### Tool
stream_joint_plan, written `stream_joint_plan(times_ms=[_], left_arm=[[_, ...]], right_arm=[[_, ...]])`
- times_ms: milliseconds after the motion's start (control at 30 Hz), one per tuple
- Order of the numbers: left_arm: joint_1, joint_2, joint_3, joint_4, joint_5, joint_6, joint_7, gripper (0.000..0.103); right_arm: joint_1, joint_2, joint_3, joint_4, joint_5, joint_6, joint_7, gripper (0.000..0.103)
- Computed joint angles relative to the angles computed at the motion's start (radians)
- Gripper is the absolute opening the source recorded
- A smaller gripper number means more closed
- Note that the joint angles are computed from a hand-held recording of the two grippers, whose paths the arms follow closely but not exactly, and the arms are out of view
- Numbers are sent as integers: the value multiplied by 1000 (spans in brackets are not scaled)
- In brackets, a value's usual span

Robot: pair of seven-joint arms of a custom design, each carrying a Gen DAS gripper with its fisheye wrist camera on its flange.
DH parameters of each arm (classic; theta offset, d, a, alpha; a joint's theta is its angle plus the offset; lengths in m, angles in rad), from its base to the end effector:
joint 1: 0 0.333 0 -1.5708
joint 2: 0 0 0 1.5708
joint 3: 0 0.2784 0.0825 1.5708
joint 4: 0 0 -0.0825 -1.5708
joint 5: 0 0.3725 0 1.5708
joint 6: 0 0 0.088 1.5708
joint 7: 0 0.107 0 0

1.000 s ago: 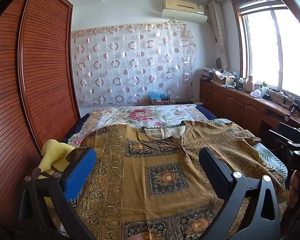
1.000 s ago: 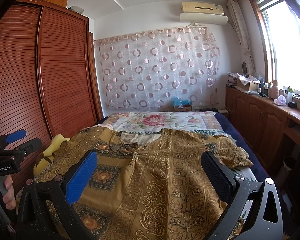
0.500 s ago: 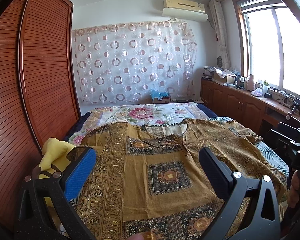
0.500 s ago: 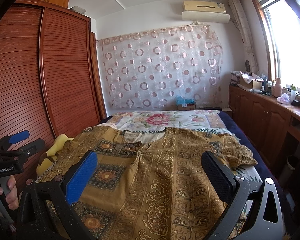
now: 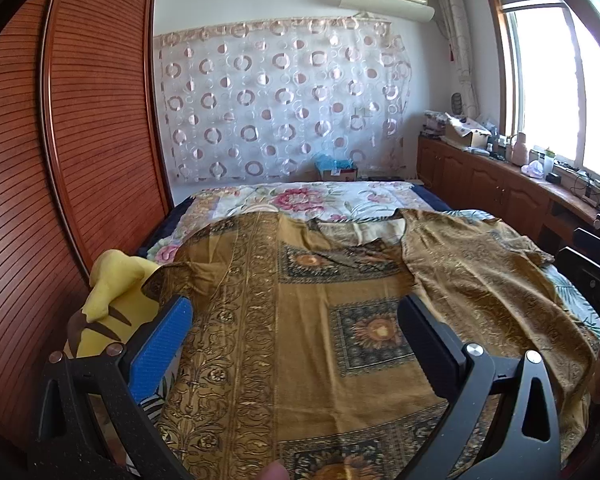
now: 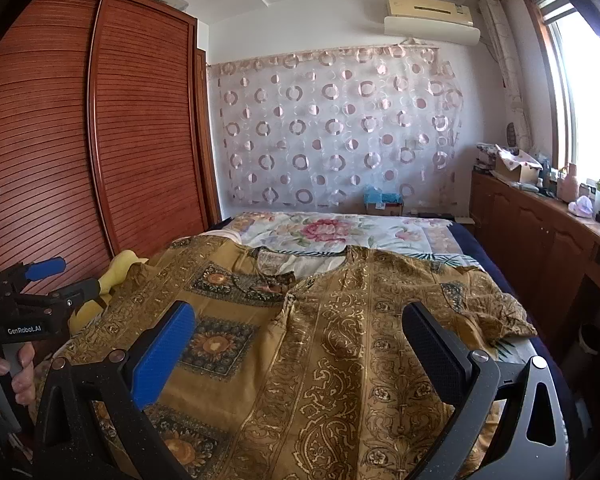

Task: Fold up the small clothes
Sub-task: 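Grasp the shirt's side edge with the left gripper and lift it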

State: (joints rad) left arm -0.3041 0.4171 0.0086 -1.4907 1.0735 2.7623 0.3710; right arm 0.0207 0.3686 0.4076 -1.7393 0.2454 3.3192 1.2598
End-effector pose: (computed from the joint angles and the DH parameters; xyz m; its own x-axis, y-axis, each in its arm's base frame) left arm 0.6569 -0.2397 0.4840 0.0687 -0.9972 -0.0283 -0.4735 -0.0076 -0.8808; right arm 0.6307 0.2152 0.4984 0.3758 -0.9245 -0.0637 -0.3317 -0.0700 -0.9408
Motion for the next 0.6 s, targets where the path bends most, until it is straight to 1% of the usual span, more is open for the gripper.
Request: stream_joint_plan(times_ms=[167,233,300,333,367,400,433,467,533,600], left_arm=[[27,22,-2,-4,-52,-4,57,103],[43,28,-5,-10,-84,0,94,103],[55,28,1,-23,-99,15,117,103],[57,26,8,-29,-98,19,117,103],[64,26,14,-35,-101,30,118,103],[71,25,17,-41,-105,40,120,103],[77,24,21,-47,-109,49,122,103],[90,28,19,-47,-126,52,139,103],[105,33,20,-45,-154,46,163,103],[139,50,10,-34,-215,49,209,103]], right_arm=[[66,53,-60,83,7,-73,-24,103],[65,79,-50,123,24,-118,-55,103],[73,101,-55,159,39,-162,-81,103],[56,113,-30,174,51,-181,-111,103],[26,128,14,192,81,-201,-168,103],[22,139,22,208,79,-217,-181,103],[43,145,-2,225,79,-235,-185,103],[54,151,-13,240,83,-251,-194,103],[56,160,-10,262,110,-285,-224,103],[68,164,-23,278,134,-317,-238,103]])
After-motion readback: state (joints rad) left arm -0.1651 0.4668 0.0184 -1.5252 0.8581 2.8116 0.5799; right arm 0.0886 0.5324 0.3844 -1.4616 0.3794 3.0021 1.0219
